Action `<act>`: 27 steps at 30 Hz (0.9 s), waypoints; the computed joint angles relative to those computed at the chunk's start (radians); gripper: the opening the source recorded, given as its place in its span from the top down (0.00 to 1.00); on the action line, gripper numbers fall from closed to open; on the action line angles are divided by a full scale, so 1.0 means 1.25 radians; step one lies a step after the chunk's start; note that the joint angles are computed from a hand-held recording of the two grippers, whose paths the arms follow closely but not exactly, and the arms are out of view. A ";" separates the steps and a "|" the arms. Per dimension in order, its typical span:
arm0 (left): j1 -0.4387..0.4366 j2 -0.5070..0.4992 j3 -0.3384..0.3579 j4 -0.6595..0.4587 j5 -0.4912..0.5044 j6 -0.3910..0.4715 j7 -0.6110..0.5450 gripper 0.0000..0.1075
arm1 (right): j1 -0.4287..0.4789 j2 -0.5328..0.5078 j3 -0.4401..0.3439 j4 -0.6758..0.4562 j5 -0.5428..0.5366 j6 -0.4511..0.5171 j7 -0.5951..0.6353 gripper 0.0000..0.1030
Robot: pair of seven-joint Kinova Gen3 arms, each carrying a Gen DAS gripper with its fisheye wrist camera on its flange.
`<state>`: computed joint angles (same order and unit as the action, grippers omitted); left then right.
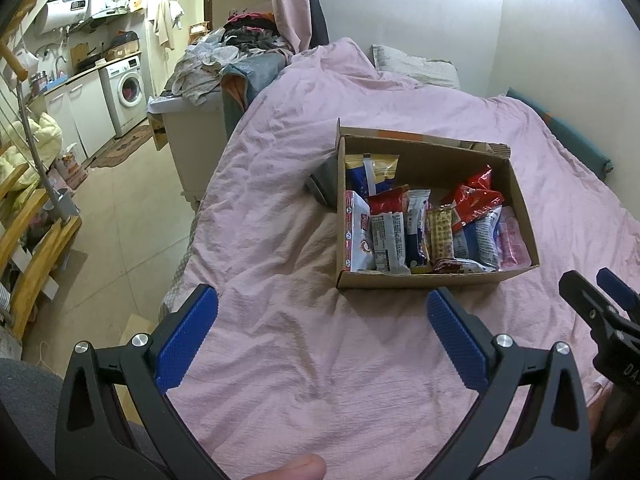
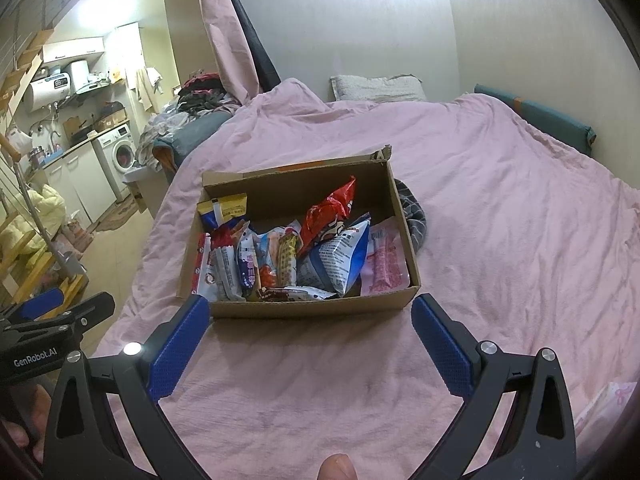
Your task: Organize snacks
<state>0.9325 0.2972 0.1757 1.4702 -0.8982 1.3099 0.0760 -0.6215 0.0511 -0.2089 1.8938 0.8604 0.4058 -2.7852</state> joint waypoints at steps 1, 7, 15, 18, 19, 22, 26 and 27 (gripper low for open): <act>0.000 -0.001 0.000 0.003 0.000 -0.001 0.003 0.04 | 0.000 0.000 0.000 0.000 0.000 0.000 0.001 0.00; -0.002 -0.002 0.001 0.006 0.001 -0.002 0.005 0.04 | -0.001 0.000 0.000 0.003 0.010 0.000 -0.008 0.00; -0.004 -0.004 0.003 0.010 0.001 -0.005 0.009 0.04 | 0.000 0.000 0.000 0.003 0.005 -0.002 -0.005 0.00; -0.004 -0.004 0.003 0.010 0.001 -0.005 0.009 0.04 | 0.001 0.000 0.000 0.003 0.004 -0.003 -0.004 0.00; -0.004 -0.005 0.003 0.011 0.001 -0.005 0.010 0.04 | 0.001 0.000 0.000 0.003 0.004 -0.003 -0.004 0.00; -0.004 -0.005 0.003 0.011 0.000 -0.005 0.010 0.04 | 0.000 0.000 0.001 0.002 0.005 -0.002 -0.003 0.00; -0.005 -0.005 0.004 0.011 0.002 -0.006 0.009 0.04 | 0.002 -0.002 0.001 0.004 0.000 -0.006 0.000 0.00; -0.005 -0.005 0.004 0.012 0.001 -0.005 0.010 0.04 | 0.003 -0.003 0.001 0.004 -0.003 -0.006 0.004 0.00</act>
